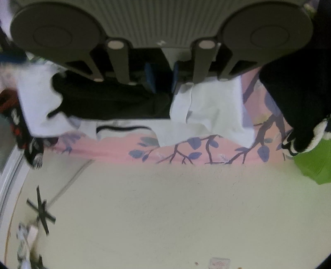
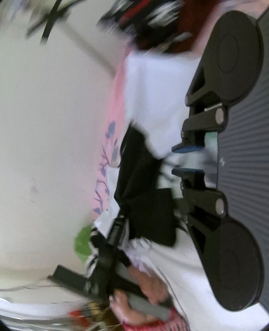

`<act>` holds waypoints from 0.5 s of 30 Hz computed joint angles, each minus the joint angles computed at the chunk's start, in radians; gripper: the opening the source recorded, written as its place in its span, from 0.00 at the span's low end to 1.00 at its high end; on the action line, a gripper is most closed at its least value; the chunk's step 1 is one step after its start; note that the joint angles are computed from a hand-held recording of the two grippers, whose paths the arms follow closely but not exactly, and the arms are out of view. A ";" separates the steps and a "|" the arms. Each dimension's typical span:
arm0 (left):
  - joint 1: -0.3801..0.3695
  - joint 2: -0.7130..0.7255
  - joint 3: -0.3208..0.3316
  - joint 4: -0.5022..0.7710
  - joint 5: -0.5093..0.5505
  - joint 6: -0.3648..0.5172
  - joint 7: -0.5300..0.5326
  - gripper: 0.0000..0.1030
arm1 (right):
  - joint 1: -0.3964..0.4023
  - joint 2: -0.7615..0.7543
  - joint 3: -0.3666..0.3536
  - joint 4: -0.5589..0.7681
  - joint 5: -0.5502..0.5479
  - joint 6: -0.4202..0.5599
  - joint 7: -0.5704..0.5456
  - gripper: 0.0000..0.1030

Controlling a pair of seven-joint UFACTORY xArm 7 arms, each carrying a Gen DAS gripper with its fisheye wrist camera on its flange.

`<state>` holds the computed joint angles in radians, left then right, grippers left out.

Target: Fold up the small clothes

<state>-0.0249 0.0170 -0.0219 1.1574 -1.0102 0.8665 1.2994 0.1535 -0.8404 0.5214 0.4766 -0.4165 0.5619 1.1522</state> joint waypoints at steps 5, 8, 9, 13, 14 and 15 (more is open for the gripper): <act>0.048 -0.114 0.066 -0.006 -0.131 0.144 0.039 0.30 | 0.287 -0.419 0.119 -0.086 0.206 0.433 0.215 0.37; 0.085 -0.208 0.147 -0.047 -0.138 0.267 0.091 0.40 | 0.389 -0.554 0.216 -0.053 0.269 0.660 0.314 0.70; 0.099 -0.236 0.171 -0.062 -0.117 0.295 0.106 0.41 | 0.420 -0.595 0.243 -0.052 0.283 0.699 0.341 0.69; 0.180 -0.329 0.275 -0.134 0.051 0.370 0.154 0.44 | 0.507 -0.703 0.310 -0.063 0.334 0.770 0.432 0.68; 0.203 -0.346 0.296 -0.149 0.102 0.382 0.156 0.44 | 0.531 -0.719 0.320 -0.076 0.351 0.772 0.447 0.68; 0.226 -0.360 0.315 -0.165 0.150 0.388 0.155 0.45 | 0.556 -0.728 0.327 -0.088 0.369 0.773 0.459 0.67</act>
